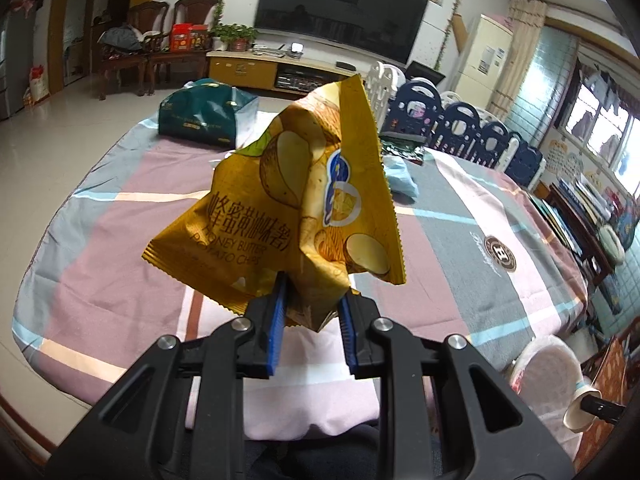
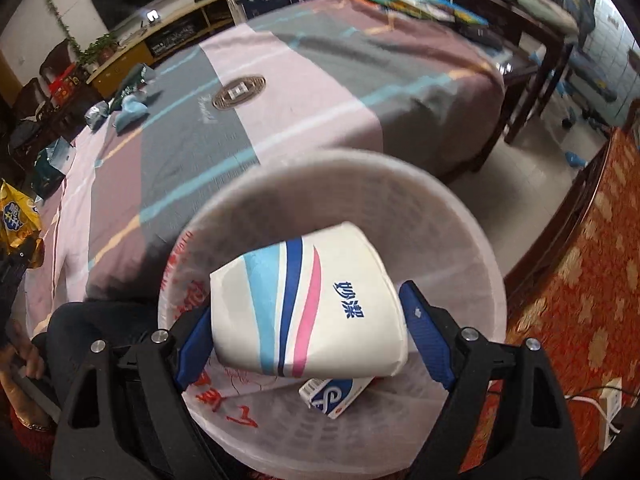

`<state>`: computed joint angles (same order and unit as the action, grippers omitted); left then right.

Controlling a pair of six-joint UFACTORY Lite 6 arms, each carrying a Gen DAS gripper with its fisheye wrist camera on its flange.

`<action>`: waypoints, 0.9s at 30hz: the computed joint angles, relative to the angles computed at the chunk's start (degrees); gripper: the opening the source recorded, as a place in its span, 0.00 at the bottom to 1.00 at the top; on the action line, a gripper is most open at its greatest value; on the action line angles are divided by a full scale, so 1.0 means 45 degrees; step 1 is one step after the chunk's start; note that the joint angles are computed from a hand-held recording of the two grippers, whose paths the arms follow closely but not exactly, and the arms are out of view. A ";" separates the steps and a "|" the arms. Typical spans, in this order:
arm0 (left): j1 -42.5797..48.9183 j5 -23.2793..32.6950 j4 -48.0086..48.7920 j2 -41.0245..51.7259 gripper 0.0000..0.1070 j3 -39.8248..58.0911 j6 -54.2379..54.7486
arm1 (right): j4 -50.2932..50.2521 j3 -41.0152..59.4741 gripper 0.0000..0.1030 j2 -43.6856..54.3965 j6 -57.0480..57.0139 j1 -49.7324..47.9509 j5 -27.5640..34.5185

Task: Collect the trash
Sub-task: 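Drop the white cup into the wastebasket with the right tool while the left tool drops the yellow bag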

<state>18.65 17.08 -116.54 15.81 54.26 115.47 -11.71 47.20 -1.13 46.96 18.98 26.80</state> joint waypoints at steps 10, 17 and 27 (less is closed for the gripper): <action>-0.1844 0.1203 0.8367 -0.2500 0.23 -0.0751 -0.7431 | 0.3103 -0.2527 0.86 -0.2759 -0.2034 -0.2634 -0.1845; -0.5862 0.4413 1.1437 -0.2227 0.35 -0.0401 -0.9075 | -0.1046 -0.3000 0.88 -0.5471 0.1125 -0.3727 -0.1255; -0.6438 0.1609 1.2739 -0.2644 0.81 -0.1276 -0.9111 | 0.1468 -0.3450 0.89 -0.5524 -0.1777 -0.5370 -0.1661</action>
